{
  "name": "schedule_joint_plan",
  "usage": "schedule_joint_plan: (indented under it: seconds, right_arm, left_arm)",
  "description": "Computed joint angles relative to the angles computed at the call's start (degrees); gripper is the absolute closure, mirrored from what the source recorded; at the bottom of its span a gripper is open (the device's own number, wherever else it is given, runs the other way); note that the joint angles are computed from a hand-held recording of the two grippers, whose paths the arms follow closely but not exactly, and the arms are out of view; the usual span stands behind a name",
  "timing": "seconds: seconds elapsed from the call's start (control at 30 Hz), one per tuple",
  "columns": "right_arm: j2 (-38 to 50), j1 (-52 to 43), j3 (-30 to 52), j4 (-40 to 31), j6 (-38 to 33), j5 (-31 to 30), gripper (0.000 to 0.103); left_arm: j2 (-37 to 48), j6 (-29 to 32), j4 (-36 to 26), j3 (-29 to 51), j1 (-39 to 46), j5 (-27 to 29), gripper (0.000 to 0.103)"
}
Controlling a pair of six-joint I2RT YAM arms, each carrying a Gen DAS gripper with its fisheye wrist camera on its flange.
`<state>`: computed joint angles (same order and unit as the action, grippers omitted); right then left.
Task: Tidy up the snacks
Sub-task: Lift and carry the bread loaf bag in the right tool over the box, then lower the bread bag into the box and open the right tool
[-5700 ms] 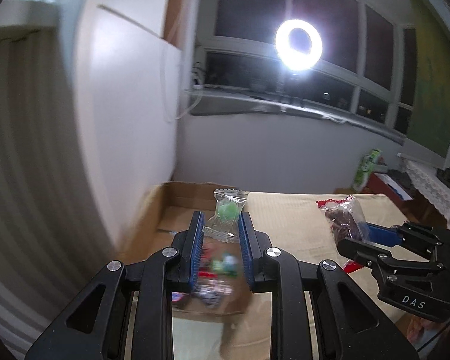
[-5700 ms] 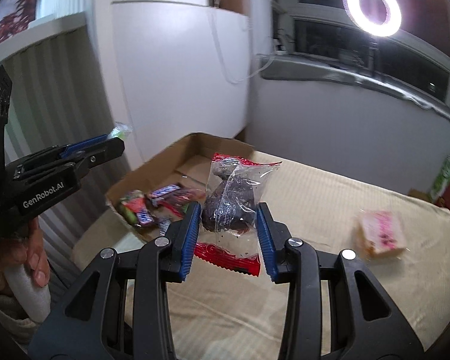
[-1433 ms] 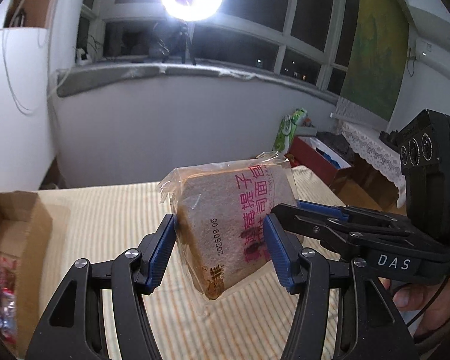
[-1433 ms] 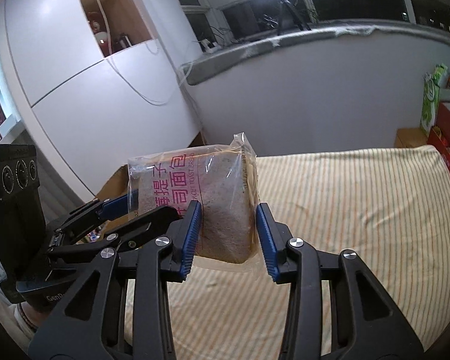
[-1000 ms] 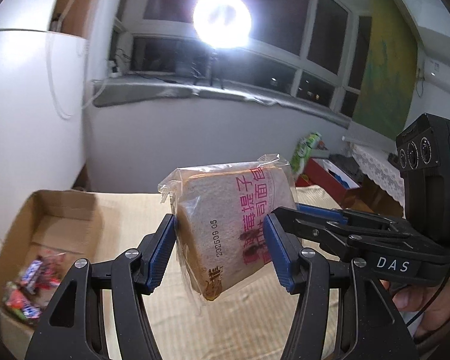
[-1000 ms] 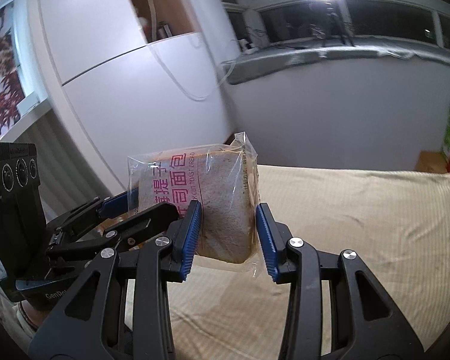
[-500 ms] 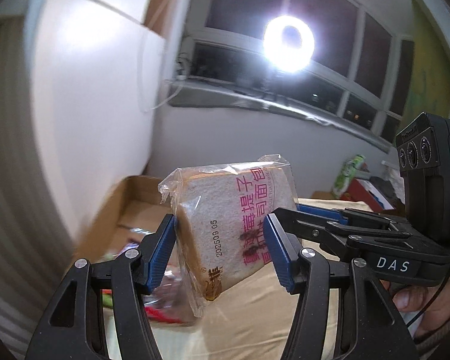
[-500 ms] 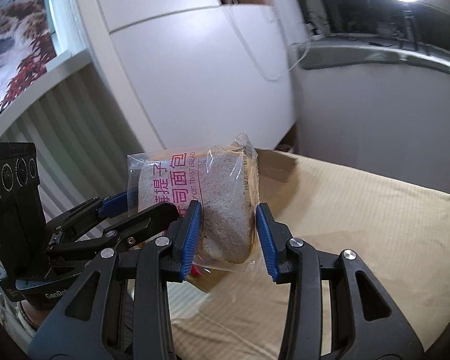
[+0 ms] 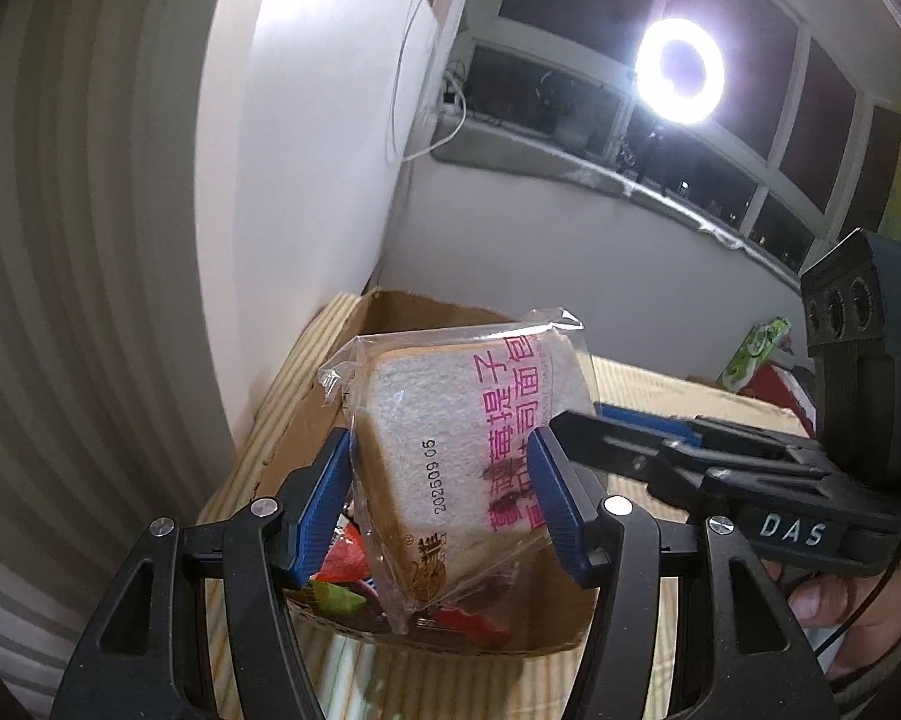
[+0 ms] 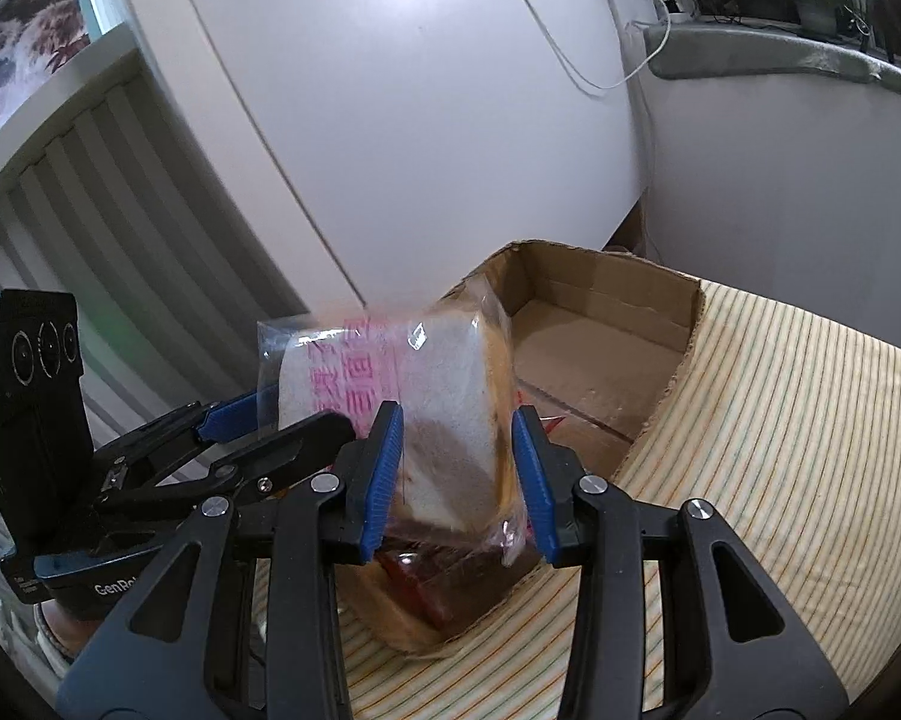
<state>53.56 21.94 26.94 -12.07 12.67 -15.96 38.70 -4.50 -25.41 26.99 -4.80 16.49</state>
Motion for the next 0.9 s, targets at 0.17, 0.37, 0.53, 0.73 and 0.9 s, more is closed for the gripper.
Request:
schedule_joint_plan:
  seconds: [0.17,0.37,0.53,0.73,0.9]
  right_arm:
    - [-1.21,-1.28,-0.33,-0.12,-0.28,1.48,0.062]
    - [-6.47,1.34,-0.64,-3.67,0.23,7.50,0.062]
    - [-10.24,5.05,0.36,-7.44,0.48,14.01,0.050]
    - [-15.98,9.22,0.48,-10.66,1.44,20.86,0.014]
    - [-20.41,13.22,0.97,-14.84,2.95,28.71,0.004]
  left_arm:
    - [-1.12,0.84,1.37,-1.25,-0.52,-4.32,0.029]
    - [-2.86,1.87,0.45,-0.91,0.30,-4.20,0.029]
    - [-4.03,2.94,-0.61,-0.43,1.25,-3.80,0.029]
    - [-7.18,1.54,-3.69,0.76,-1.23,-5.86,0.028]
    - [-9.35,0.87,-5.70,1.76,-2.74,-7.40,0.025]
